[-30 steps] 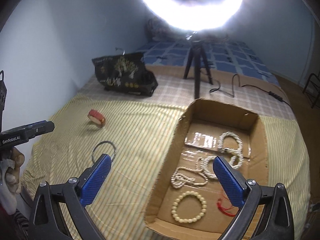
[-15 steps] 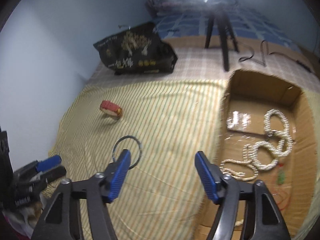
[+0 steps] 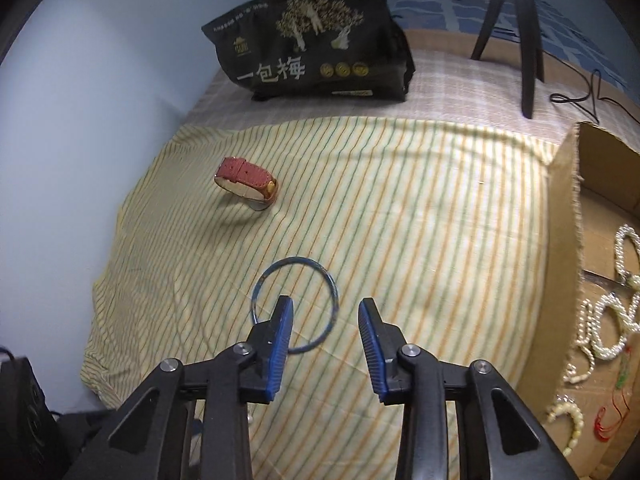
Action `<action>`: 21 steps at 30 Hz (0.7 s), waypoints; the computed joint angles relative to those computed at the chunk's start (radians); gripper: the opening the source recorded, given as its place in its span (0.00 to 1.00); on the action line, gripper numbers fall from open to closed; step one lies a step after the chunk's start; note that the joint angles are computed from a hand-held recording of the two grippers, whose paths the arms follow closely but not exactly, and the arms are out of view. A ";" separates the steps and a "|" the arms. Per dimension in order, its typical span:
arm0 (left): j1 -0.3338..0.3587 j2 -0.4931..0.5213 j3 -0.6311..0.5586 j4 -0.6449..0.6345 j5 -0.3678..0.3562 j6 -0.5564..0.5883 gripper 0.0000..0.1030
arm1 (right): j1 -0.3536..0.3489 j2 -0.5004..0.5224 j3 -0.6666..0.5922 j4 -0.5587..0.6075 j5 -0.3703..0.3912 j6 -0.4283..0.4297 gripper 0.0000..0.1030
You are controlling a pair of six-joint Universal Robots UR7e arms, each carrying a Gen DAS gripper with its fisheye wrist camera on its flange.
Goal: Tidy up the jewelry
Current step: 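Grasp black bangle with right tool while left tool grasps a pearl earring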
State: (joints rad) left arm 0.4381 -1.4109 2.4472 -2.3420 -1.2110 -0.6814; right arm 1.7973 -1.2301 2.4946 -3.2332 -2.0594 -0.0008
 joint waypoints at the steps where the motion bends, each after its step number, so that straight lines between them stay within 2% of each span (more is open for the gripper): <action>1: 0.002 0.006 -0.001 -0.001 0.000 0.001 0.28 | -0.001 0.010 -0.006 0.001 -0.002 0.000 0.33; 4: 0.004 0.026 -0.001 -0.006 0.009 0.000 0.22 | -0.010 0.035 -0.017 -0.002 0.000 -0.003 0.31; 16: 0.020 0.093 -0.016 -0.013 0.005 0.022 0.21 | -0.045 0.099 -0.052 -0.008 0.010 -0.023 0.25; 21: 0.047 0.121 -0.024 -0.027 -0.003 0.020 0.15 | -0.043 0.131 -0.071 -0.016 -0.012 -0.026 0.23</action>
